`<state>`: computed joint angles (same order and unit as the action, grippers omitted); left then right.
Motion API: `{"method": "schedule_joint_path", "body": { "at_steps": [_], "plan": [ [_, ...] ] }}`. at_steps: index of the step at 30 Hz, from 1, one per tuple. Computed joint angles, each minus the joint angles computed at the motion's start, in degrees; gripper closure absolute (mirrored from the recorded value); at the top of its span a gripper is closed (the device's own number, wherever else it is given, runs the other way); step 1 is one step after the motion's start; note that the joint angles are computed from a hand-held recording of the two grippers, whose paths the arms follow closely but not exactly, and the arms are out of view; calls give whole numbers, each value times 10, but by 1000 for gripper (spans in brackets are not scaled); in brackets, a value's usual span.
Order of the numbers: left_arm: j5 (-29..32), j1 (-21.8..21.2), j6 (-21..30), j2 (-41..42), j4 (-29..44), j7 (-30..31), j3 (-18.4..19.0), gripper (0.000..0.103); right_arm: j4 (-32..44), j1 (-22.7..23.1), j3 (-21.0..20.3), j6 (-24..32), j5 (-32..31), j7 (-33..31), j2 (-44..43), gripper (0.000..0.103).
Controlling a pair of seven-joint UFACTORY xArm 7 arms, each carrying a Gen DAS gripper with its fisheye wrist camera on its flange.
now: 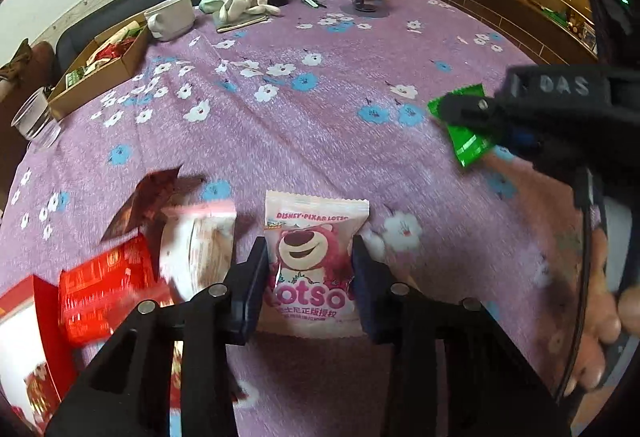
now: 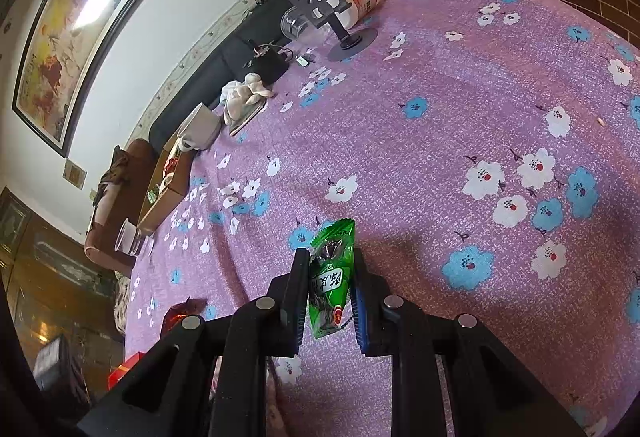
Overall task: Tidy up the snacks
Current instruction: 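Grasp the green packet with the right gripper while the left grasps the pink Lotso bag, then carry the green packet and Lotso bag over the tray and open both grippers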
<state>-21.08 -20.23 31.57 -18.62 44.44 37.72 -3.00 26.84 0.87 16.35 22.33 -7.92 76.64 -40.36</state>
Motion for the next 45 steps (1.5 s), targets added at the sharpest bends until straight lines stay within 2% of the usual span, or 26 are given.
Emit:
{"method": "schedule_joint_path", "body": {
  "at_steps": [5, 11, 22, 35, 40, 45],
  "plan": [
    [-3, 2, -24, -60, -50, -17, 4, 68, -5, -4, 0, -1, -2, 2, -6, 83],
    [28, 4, -75, -168, -118, -46, 15, 68, -3, -11, 9, -4, -13, 5, -8, 83],
    [80, 23, -94, -305, -163, -63, 78, 68, 9, -41, 51, 0, -60, 23, -15, 83],
    [87, 63, -108, -330, -159, -32, 149, 68, 39, -71, 98, 29, -141, 40, -15, 83],
    [77, 72, -106, -322, -157, -11, 175, 68, 48, -67, 103, 32, -159, 45, -11, 83],
    [61, 84, -104, -308, -154, 3, 197, 68, 45, -50, 108, 8, -160, 54, -25, 83]
  ]
}}
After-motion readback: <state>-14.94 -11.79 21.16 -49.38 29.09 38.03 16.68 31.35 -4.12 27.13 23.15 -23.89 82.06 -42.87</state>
